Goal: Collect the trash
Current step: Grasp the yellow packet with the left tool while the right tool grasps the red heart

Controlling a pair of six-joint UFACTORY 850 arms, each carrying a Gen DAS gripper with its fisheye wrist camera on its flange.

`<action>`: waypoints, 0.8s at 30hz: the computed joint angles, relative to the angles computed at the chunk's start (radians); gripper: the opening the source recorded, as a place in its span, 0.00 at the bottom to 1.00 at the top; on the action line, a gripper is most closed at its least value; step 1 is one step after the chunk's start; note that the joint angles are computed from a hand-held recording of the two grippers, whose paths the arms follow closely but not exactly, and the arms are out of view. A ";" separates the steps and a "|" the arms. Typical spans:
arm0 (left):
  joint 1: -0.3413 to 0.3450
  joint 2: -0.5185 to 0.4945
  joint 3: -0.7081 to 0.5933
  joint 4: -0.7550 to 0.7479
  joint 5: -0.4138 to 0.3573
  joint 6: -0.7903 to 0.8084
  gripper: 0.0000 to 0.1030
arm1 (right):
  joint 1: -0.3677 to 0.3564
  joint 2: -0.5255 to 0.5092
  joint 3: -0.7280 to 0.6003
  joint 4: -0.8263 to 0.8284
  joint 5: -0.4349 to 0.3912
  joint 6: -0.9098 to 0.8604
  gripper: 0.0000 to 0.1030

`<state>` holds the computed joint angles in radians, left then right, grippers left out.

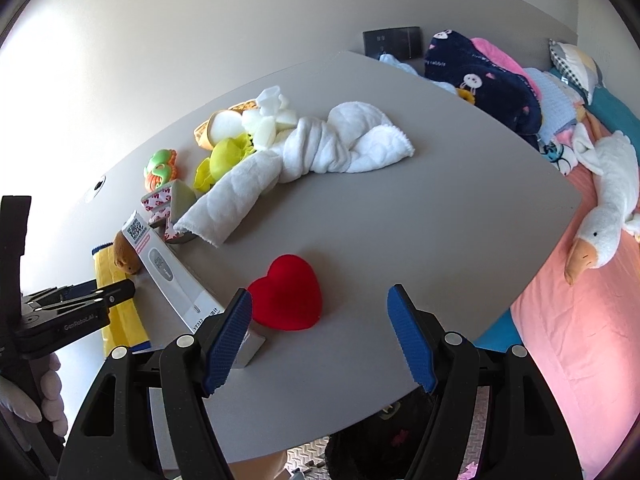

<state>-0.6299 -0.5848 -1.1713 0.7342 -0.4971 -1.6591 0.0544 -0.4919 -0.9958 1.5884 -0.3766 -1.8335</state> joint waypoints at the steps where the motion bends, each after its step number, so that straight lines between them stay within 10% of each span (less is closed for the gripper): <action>1: 0.002 0.008 0.013 0.012 0.006 -0.005 0.41 | 0.003 -0.005 -0.004 -0.012 -0.001 0.010 0.69; 14: 0.011 0.093 0.147 0.251 0.096 -0.227 0.29 | 0.048 -0.061 -0.083 -0.310 0.040 0.332 0.57; 18: 0.007 0.120 0.186 0.323 0.112 -0.302 0.29 | 0.052 -0.066 -0.082 -0.285 0.038 0.309 0.31; 24: 0.002 0.171 0.235 0.485 0.118 -0.464 0.29 | 0.040 -0.050 -0.069 -0.240 0.020 0.267 0.28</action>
<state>-0.6277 -0.4141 -0.9358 1.2190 -0.3790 -2.1235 0.0948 -0.5414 -1.0646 1.3487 -0.3570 -1.5664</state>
